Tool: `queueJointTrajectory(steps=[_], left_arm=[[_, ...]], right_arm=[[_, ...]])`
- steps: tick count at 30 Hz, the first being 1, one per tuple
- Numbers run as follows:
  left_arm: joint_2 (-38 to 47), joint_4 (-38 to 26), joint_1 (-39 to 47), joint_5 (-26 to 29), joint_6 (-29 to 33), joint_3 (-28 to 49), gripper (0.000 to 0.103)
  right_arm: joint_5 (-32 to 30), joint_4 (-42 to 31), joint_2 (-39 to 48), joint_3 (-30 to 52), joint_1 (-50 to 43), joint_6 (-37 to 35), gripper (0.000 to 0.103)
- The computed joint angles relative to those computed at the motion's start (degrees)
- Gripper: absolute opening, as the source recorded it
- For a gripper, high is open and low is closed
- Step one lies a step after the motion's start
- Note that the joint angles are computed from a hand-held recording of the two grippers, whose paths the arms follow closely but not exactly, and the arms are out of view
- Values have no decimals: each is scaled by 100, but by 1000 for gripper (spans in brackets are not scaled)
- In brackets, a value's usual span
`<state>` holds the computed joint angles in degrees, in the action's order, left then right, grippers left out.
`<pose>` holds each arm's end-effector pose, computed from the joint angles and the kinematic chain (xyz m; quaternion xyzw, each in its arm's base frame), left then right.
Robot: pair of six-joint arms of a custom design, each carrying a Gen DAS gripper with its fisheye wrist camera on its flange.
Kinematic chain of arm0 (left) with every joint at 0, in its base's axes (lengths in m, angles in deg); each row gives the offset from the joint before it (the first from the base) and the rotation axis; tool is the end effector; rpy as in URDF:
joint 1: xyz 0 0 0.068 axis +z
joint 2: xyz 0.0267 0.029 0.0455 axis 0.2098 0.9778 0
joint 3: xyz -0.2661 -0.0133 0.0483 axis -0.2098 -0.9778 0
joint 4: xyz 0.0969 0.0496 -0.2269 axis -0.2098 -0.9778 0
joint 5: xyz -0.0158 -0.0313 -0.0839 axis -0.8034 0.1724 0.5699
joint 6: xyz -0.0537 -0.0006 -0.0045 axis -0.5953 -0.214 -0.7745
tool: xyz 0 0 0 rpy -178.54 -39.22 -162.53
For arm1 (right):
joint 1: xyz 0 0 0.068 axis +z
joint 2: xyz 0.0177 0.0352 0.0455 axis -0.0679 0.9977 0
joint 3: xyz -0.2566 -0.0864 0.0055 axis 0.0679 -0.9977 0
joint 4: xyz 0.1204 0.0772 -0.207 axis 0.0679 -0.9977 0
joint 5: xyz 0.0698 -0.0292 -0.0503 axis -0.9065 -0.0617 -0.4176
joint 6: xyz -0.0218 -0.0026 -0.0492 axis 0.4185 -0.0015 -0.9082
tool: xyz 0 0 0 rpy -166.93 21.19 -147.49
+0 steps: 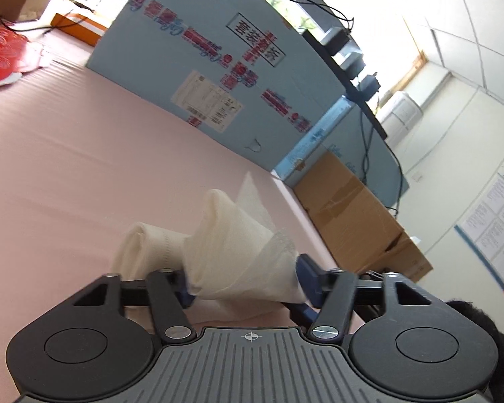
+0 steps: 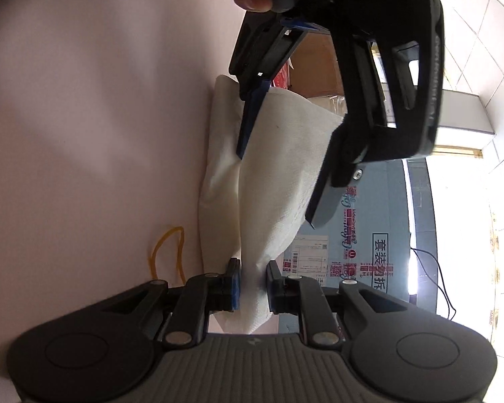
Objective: Fold shopping bag
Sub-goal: 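Fold the lifted end over the strip with the left tool while the right tool holds it, then release the folded bag bundle and lift both tools away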
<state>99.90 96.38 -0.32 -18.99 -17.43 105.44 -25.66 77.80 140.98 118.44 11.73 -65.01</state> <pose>0.3112 -0.0689 0.0986 -0.2056 0.8072 -0.2537 0.4916 0.3507 0.1131 0.0163 -0.6824 0.3378 -0.2612 0.5933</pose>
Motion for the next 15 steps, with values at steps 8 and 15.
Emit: queueJointTrajectory(steps=[8, 15], left_arm=[[-114, -1796, -431, -978, 1290, 870, 31], [-100, -2006, -450, -1080, 1529, 956, 32]], right_arm=[[-608, -4126, -1692, 665, -541, 1613, 38], [-3048, -9109, -1784, 3314, -1619, 3599, 39]])
